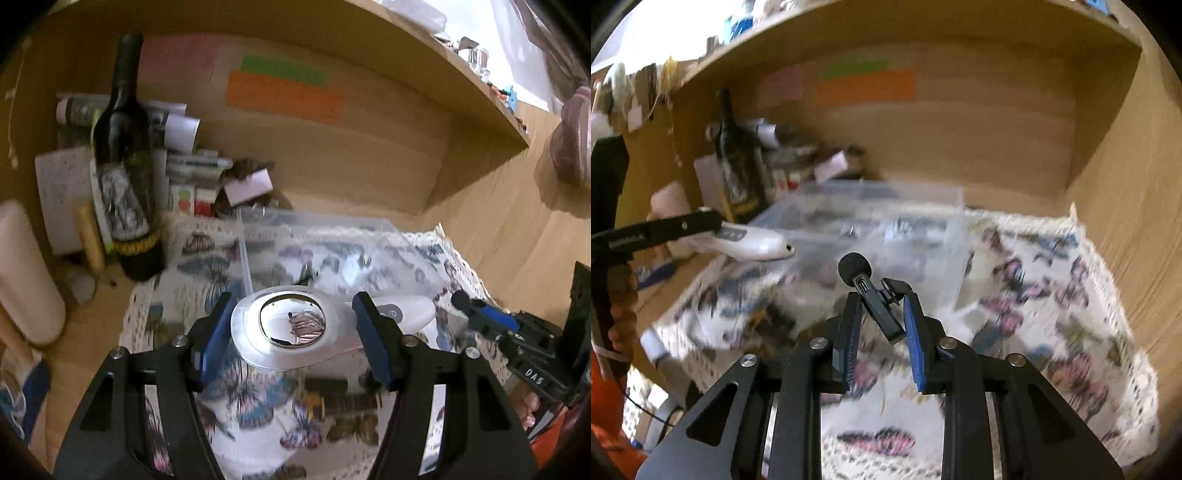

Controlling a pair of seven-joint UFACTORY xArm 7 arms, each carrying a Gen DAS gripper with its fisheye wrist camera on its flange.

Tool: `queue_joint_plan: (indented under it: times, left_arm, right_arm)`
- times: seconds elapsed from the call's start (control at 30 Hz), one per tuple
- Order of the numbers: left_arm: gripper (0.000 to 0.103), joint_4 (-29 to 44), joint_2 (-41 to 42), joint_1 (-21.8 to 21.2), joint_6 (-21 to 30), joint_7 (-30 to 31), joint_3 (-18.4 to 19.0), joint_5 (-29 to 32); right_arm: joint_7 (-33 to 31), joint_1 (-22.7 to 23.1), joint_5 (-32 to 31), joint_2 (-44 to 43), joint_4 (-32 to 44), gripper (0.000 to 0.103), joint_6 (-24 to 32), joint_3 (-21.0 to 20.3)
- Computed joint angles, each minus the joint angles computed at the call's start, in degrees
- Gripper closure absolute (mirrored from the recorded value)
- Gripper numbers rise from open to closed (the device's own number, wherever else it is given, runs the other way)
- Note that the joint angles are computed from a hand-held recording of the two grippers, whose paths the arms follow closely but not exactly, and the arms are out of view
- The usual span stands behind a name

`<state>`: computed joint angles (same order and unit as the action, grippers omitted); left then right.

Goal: Organize rigid objects
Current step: 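Lower both held items into the clear box and open both tools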

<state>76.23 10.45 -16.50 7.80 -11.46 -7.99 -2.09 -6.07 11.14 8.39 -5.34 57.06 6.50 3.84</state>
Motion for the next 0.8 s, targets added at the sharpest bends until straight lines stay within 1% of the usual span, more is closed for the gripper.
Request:
queue_joint_plan:
  times: [0.07,0.13,0.2,0.4,0.53,0.67,0.8]
  left_arm:
    - [0.039,2.8,1.6,-0.7,0.7,-0.8,0.7,1.3]
    - [0.039,6.1,3.6,-2.5,1.9,-4.2,3.0,4.4]
    - [0.039,9.9,6.0,-3.2,3.3,-5.8,3.9,6.3]
    - [0.039,20.7,13.6,-5.6,9.1,-8.3,6.3,11.3]
    - [0.039,28.1,18.8,-5.7,13.8,-6.9,5.6,11.6]
    - [0.039,35.2,23.7,-6.4,18.2,-5.3,5.7,11.7]
    - [0.039,40.9,27.7,-7.1,21.9,-3.3,5.8,11.5]
  right_arm:
    - [0.5,-0.4,-0.5,1.1,1.8,0.082,-0.6,-0.1]
    - [1.3,-0.8,-1.3,2.5,3.8,0.082,-1.3,0.0]
    - [3.1,-1.5,-3.8,4.0,6.0,0.082,-1.5,0.3]
    - [2.9,-2.4,-5.0,9.8,13.9,0.082,0.6,0.4]
    - [1.2,-3.2,-4.2,14.6,20.0,0.082,4.3,1.1]
    - [-1.7,-4.1,-1.9,18.5,24.3,0.082,8.6,2.4]
    - [-1.7,-3.5,-2.6,21.7,27.7,0.082,12.5,2.0]
